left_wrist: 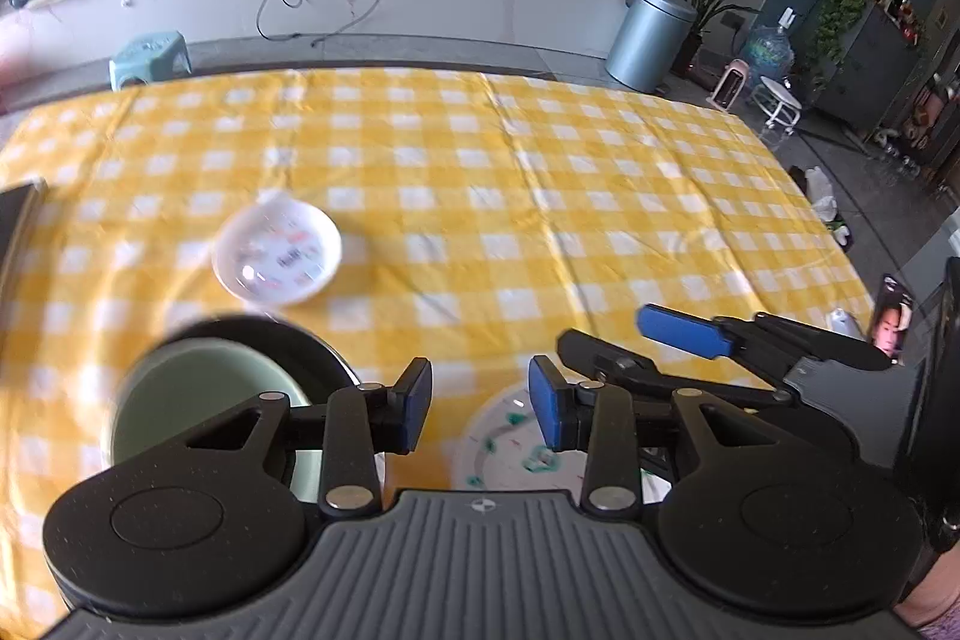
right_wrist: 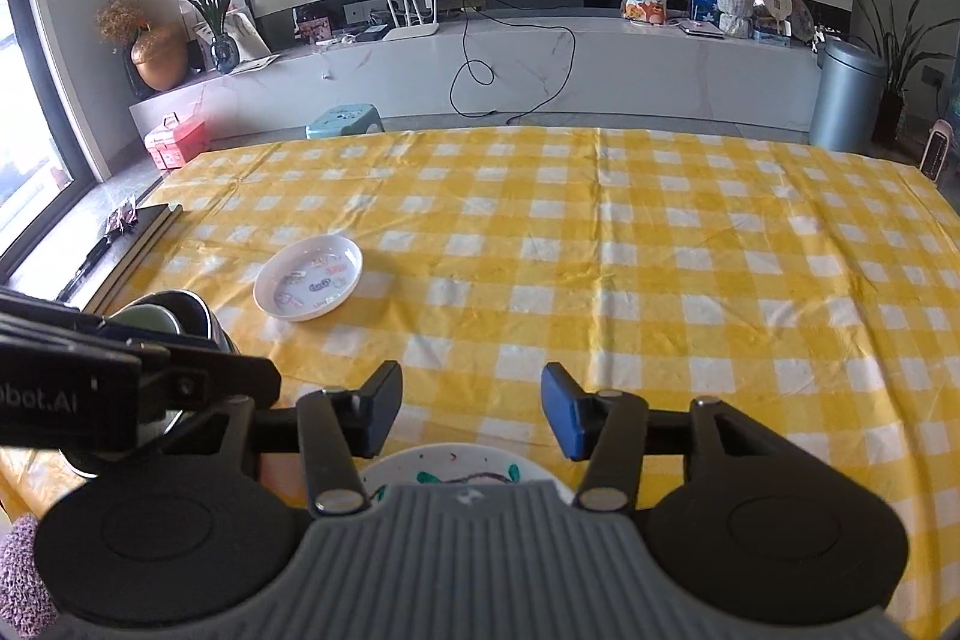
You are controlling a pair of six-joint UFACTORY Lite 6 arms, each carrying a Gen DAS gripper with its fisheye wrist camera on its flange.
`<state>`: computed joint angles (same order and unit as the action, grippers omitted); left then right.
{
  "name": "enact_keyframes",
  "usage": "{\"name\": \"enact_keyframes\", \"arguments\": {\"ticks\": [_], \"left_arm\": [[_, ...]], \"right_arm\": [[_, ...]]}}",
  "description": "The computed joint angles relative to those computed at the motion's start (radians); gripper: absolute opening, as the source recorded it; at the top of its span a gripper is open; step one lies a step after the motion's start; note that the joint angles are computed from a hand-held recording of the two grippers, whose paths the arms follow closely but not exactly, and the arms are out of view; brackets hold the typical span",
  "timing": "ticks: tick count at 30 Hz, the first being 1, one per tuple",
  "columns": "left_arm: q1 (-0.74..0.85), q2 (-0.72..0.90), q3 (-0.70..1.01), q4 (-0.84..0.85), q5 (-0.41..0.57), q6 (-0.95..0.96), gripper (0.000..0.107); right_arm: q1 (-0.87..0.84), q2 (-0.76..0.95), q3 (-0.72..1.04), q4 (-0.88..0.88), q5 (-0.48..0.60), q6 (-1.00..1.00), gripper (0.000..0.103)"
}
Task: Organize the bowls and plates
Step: 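Move both open grippers to the small white sticker plate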
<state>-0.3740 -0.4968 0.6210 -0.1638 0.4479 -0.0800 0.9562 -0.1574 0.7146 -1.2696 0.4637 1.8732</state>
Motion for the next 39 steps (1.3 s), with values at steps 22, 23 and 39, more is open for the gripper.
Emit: {"name": "enact_keyframes", "arguments": {"ticks": [22,23,39], "left_arm": [[0.584,0.644,0.496,-0.482,0.199,0.917,0.042],[0.587,0.675,0.514,-0.488,0.195,0.933,0.042],[0.619,1.001,0.707,-0.560,0.217,0.974,0.040]], "right_arm": [[-0.172,0.511,0.484,0.253,-0.212,-0.349,0.060],[-0.179,0.536,0.509,0.295,-0.216,-0.395,0.060],[-0.246,0.977,1.040,1.140,-0.178,-1.197,0.045]]}}
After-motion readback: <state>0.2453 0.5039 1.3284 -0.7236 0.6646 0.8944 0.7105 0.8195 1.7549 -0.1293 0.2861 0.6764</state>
